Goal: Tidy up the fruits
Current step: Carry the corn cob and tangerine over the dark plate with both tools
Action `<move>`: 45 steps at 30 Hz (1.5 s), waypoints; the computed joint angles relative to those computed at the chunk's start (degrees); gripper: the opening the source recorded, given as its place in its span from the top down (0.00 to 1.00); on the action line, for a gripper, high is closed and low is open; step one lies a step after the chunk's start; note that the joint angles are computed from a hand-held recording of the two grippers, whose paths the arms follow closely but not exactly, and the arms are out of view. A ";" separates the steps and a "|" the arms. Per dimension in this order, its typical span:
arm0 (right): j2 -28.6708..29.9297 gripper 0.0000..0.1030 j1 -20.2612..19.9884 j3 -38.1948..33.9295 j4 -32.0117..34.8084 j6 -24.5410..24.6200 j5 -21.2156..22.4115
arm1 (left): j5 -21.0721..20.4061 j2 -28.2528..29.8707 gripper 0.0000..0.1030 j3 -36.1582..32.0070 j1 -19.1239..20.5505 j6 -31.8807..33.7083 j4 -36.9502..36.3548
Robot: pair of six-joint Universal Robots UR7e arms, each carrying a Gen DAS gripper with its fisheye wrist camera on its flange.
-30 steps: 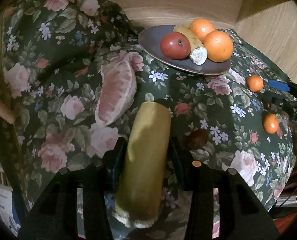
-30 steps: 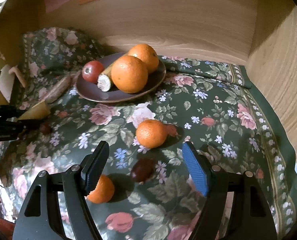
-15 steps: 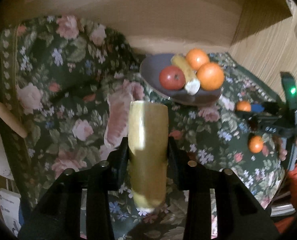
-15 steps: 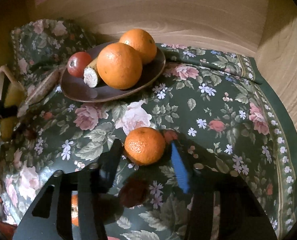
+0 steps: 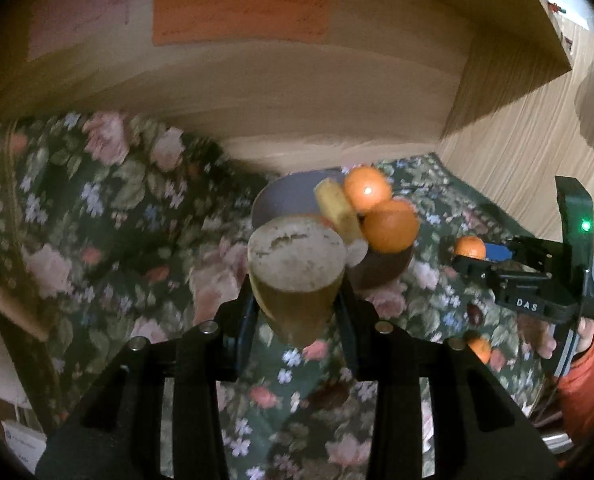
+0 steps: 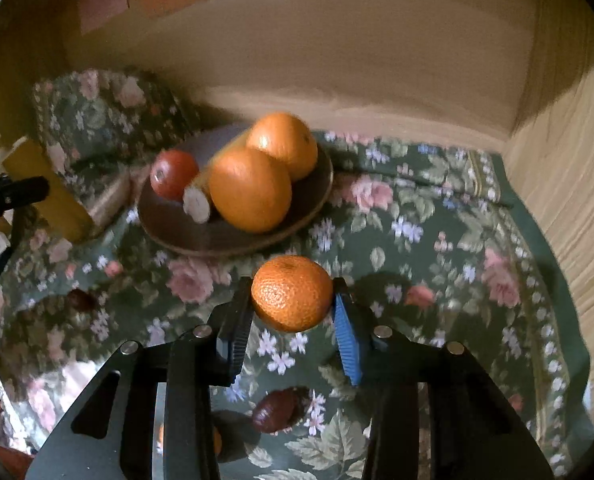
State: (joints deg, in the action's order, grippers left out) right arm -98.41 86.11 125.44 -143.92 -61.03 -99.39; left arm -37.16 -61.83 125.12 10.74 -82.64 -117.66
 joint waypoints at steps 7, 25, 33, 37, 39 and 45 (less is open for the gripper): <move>0.30 0.66 1.26 -0.81 -0.61 0.13 2.51 | 1.56 3.40 0.64 -2.62 2.68 9.82 -8.61; 3.85 0.66 3.23 -3.67 -0.57 1.35 4.52 | -0.15 10.48 0.64 -9.33 14.32 28.31 -28.16; 6.08 0.66 4.68 -4.09 -1.78 1.44 3.26 | -3.50 12.39 0.64 -11.78 19.17 28.40 -26.89; 6.97 0.66 5.57 -4.06 -2.98 1.56 2.51 | -3.19 13.79 0.63 -12.13 19.17 29.10 -26.57; 7.64 0.66 6.03 -4.18 -3.59 1.54 2.13 | -2.93 13.79 0.63 -12.20 19.19 29.18 -26.28; 10.15 0.65 7.72 -4.46 -5.30 1.62 0.51 | -0.32 11.35 0.61 -10.63 18.22 26.26 -24.16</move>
State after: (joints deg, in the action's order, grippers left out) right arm -88.26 93.82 120.98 -149.22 -59.41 -98.87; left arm -37.47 -50.48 114.49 28.96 -56.38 -141.83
